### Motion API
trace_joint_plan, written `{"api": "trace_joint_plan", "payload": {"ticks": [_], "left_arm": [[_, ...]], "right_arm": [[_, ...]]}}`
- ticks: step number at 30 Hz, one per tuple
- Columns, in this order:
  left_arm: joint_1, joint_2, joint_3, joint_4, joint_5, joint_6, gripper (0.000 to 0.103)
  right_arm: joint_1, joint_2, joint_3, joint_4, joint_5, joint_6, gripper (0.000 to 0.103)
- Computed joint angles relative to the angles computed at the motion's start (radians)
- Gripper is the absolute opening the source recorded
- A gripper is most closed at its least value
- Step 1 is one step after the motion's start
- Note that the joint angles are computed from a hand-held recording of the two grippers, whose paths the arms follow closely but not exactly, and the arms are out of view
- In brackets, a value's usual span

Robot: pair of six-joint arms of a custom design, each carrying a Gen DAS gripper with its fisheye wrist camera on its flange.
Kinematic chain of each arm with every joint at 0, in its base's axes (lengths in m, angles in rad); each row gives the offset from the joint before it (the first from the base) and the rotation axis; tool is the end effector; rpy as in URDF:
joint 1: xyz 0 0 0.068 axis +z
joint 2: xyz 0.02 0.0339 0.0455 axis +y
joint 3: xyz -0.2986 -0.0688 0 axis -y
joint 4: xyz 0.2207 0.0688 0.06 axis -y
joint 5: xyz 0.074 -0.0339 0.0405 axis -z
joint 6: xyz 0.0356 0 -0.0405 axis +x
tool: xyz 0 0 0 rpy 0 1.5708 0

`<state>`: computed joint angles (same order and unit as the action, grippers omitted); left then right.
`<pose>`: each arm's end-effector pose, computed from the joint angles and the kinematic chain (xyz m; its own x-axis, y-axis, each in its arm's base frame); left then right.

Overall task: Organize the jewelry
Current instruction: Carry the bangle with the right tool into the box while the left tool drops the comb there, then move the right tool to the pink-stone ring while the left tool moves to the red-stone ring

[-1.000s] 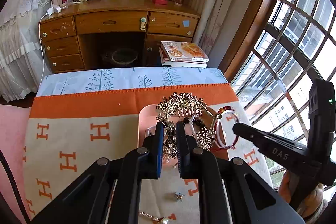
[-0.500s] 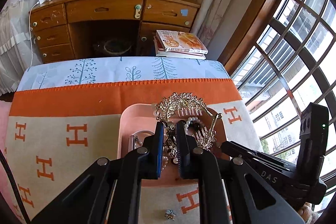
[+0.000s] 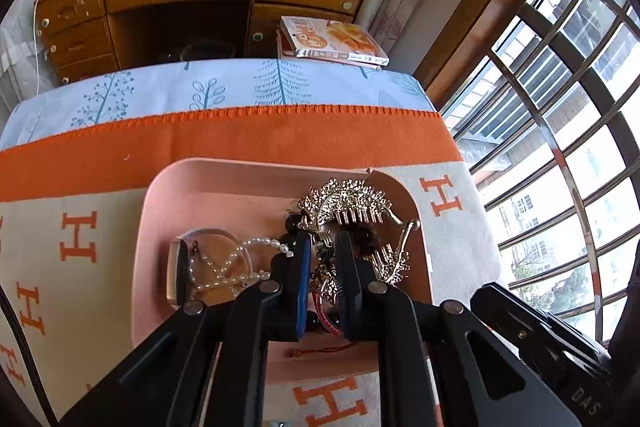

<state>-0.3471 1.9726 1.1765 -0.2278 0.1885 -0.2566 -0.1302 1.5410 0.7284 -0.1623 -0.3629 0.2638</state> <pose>0.3651 -0.1392 0.1795 -0.8850 0.0550 -0.4624 0.2080 0.9351 -0.2868 0.2660 -0.0221 0.2042 -0.8121 0.3522 -0.4652 0.1404 0.8918 0.4300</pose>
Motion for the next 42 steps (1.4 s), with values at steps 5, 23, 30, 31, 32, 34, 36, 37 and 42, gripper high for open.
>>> {"api": "trace_joint_plan", "payload": {"ticks": [5,23,30,31,32,34,36,37,42], "left_arm": [[0.002,-0.008,-0.021,0.005,-0.006,-0.031,0.062],[0.178,-0.521,-0.329,-0.120,-0.049,0.196,0.077],[0.281,-0.729,-0.452,-0.206,0.013,0.300,0.087],[0.295,-0.759,-0.471,-0.219,0.024,0.317,0.087],[0.307,-0.788,-0.492,-0.230,0.033,0.330,0.087],[0.328,-0.848,-0.534,-0.252,0.053,0.361,0.087],[0.342,-0.916,-0.583,-0.270,0.055,0.395,0.087],[0.350,-0.953,-0.612,-0.274,0.057,0.413,0.087],[0.419,-1.153,-0.759,-0.333,0.071,0.522,0.087]], "right_arm": [[-0.006,-0.036,-0.015,-0.030,0.006,-0.029,0.014],[0.100,-0.318,-0.073,-0.229,0.103,-0.130,0.034],[0.167,-0.455,-0.096,-0.348,0.114,-0.186,0.035],[0.188,-0.476,-0.103,-0.362,0.131,-0.191,0.035],[0.211,-0.499,-0.112,-0.372,0.154,-0.190,0.035],[0.257,-0.543,-0.132,-0.384,0.187,-0.190,0.035],[0.294,-0.580,-0.156,-0.394,0.204,-0.196,0.035],[0.316,-0.597,-0.169,-0.399,0.209,-0.191,0.035],[0.441,-0.668,-0.263,-0.388,0.254,-0.151,0.035]]}}
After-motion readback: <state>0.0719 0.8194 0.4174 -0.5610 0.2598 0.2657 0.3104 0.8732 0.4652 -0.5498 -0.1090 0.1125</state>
